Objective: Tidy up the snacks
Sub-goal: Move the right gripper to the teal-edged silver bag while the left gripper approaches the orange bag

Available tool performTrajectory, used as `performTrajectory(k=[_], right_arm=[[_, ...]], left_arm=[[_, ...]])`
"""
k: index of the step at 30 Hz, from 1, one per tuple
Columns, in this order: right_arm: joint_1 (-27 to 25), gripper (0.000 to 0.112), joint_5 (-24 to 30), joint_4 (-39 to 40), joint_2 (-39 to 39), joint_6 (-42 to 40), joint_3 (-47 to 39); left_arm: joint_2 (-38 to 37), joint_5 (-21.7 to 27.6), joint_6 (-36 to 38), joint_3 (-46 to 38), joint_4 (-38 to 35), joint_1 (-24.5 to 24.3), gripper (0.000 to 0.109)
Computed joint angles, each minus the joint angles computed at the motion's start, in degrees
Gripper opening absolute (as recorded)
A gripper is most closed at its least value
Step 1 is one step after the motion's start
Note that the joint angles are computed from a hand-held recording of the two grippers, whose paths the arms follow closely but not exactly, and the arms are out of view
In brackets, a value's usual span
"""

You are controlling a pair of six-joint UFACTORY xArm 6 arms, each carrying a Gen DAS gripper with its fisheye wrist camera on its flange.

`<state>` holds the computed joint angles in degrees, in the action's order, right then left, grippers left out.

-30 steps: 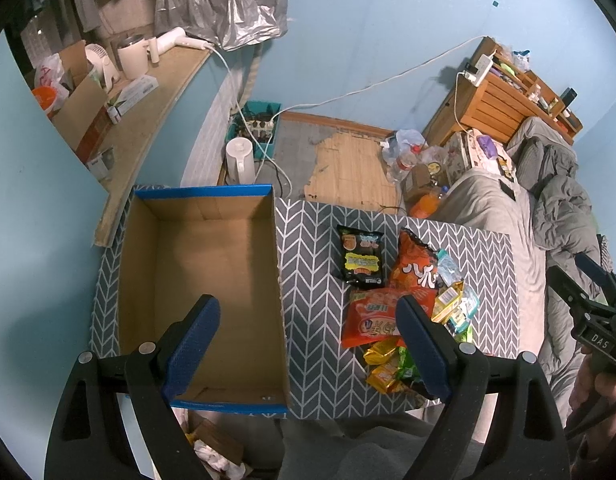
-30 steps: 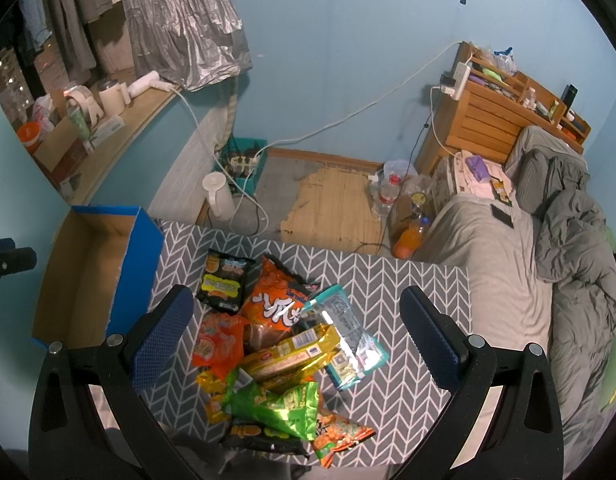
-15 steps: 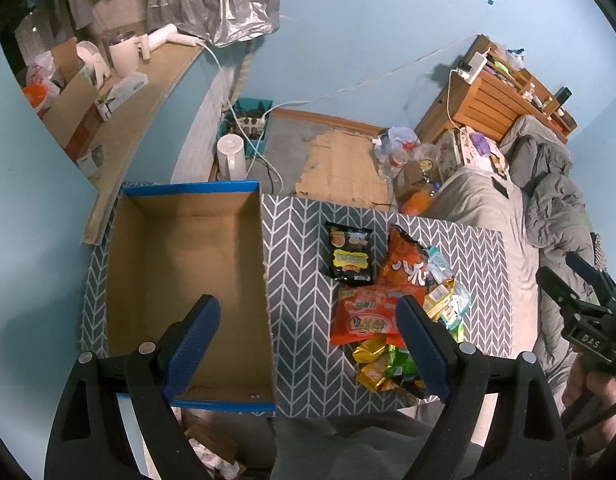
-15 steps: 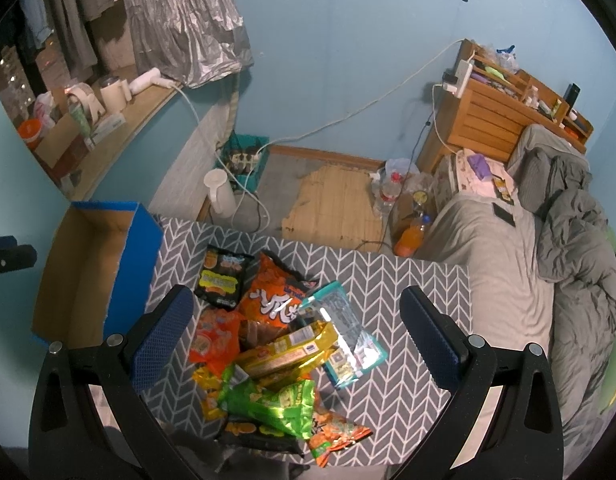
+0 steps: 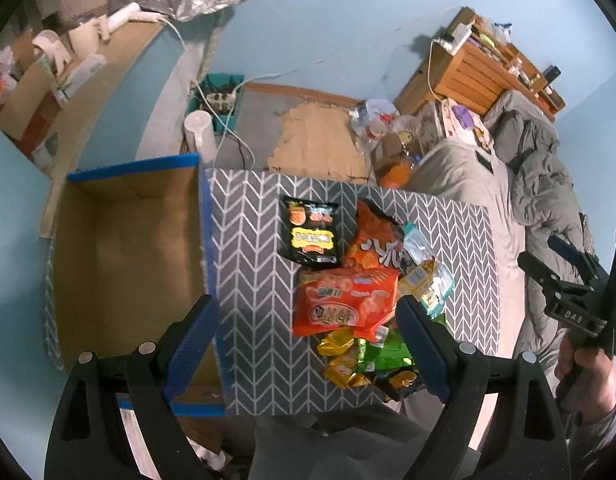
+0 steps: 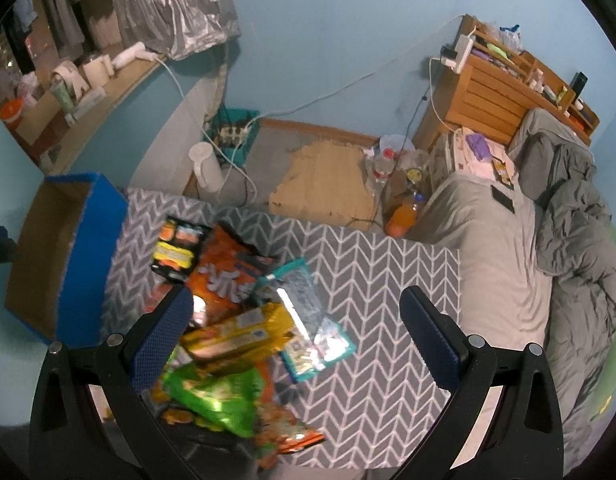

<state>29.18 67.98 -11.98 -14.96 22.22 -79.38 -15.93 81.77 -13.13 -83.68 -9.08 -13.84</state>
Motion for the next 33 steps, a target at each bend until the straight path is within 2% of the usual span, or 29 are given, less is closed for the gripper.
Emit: performTrajectory(k=[13,26,33], right_arm=[[-8.0,0.101,-3.9,7.4,-0.5,-10.9,8.7],[-10.6,0.101,-6.8,13.3,1.1,-17.5,14.4],[-11.2,0.101,-6.6,16.1,2.9,-21.8,16.6]], left_arm=[[6.5,-1.9,-2.5,1.3,-0.5,-5.3,0.090],[11.9,-5.4,-5.8,3.6,-3.6,-9.3,0.090],[15.7,-4.6,-6.4,3.7,-2.8,-10.9,0.090]])
